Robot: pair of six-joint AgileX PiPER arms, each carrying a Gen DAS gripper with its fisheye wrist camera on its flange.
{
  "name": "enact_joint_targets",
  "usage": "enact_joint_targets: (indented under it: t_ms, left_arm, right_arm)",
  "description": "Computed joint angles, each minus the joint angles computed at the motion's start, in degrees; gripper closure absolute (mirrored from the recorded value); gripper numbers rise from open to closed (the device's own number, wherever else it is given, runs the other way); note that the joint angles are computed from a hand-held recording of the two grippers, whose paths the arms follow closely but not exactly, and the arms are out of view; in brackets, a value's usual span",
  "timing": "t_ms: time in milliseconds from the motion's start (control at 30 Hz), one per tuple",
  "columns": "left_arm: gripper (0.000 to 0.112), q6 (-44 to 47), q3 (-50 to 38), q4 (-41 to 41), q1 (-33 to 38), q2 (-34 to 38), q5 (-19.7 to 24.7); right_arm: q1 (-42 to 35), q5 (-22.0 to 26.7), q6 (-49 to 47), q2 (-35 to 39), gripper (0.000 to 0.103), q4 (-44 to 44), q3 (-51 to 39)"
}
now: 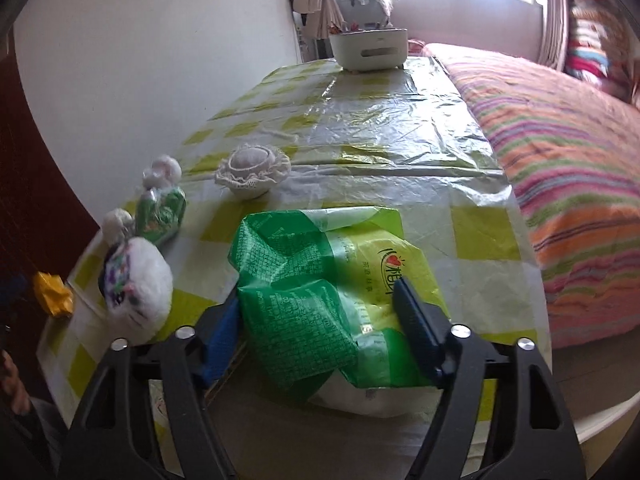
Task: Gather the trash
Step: 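Grasp the green tissue pack with the right tool while the left tool grasps the yellow wrapper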
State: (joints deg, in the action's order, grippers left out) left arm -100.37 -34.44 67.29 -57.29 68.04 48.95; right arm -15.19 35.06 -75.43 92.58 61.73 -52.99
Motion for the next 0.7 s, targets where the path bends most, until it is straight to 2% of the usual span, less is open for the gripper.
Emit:
enact_joint_targets:
  t_ms: [100,133,533,700]
  left_arm:
    - [0.031,1.54,0.36,-2.22,2.03,-0.80,-1.01]
    - [0.031,2.44,0.59,-3.35,3.04,-1.32,-1.81]
    - [0.031,6.08,3.42,-8.77,8.04,-3.86,-4.25]
    - [0.031,7.76,5.05,-10.83,9.58,-5.50,-6.88]
  right_arm:
    - [-0.43,0.39,-0.64,-0.62,0.053,0.39,0.58]
    - [-0.63,0.38,-1.62,-1.15,0.072,1.30,1.16]
    - [-5.05,6.85,-11.41,-8.06,0.079,12.30,6.75]
    - [-6.38,10.44,-14.74,-12.15,0.079,15.59,9.16]
